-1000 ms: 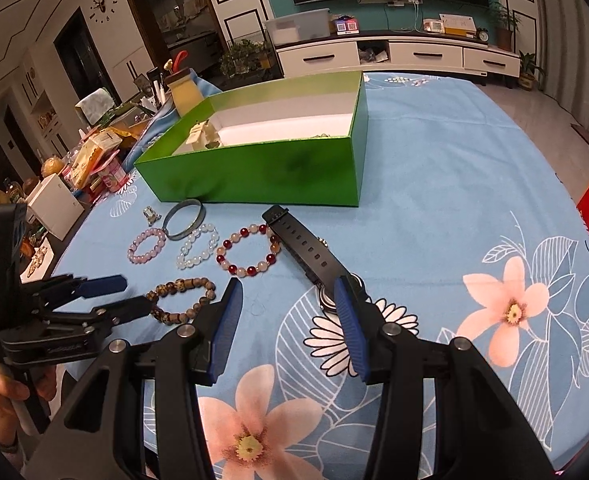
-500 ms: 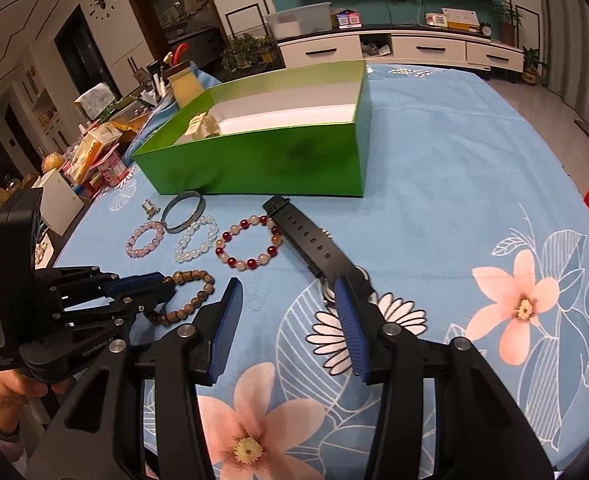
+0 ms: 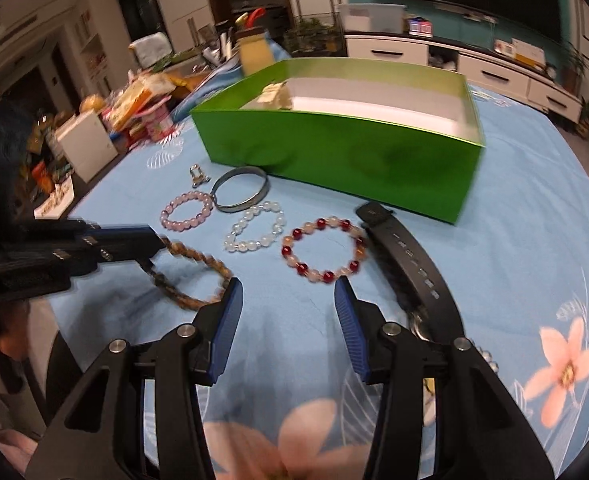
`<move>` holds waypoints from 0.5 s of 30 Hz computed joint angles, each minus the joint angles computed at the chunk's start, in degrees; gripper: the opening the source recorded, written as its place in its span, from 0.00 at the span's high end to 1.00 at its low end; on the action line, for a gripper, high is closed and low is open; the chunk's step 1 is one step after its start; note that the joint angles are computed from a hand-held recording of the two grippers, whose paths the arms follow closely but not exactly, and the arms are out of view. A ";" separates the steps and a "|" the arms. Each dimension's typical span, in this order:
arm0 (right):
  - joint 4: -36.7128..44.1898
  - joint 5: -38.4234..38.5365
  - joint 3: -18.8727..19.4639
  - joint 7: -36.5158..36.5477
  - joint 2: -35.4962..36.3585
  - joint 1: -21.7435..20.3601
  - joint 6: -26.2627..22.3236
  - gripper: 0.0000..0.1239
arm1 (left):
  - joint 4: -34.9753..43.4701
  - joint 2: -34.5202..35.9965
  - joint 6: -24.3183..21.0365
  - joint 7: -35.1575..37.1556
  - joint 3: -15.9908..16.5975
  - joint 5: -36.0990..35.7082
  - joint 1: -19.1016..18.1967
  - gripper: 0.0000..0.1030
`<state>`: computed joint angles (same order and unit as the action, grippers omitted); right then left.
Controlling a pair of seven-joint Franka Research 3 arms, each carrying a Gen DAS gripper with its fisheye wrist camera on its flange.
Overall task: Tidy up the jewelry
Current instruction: 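Grasp the brown bead bracelet with the left tool while the right grasps the red bracelet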
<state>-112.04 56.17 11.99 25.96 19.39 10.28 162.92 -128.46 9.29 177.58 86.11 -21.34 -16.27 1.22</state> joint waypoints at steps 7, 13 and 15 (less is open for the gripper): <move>4.26 -13.18 -2.55 7.13 4.80 4.37 4.38 0.62 | -0.05 -1.45 -0.13 11.02 -5.91 -13.16 4.97 0.90; 5.15 -24.55 -3.36 12.49 6.99 5.11 5.43 0.72 | 0.67 -1.65 -1.00 14.13 -2.58 -16.73 1.74 0.90; 5.37 -24.09 -0.95 11.62 7.23 2.87 5.18 0.75 | 0.68 -1.71 -1.13 14.08 -1.30 -16.82 0.55 0.90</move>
<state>-106.67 32.09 11.04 37.58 26.62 13.15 168.10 -127.78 7.58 176.44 100.19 -22.64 -33.09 1.77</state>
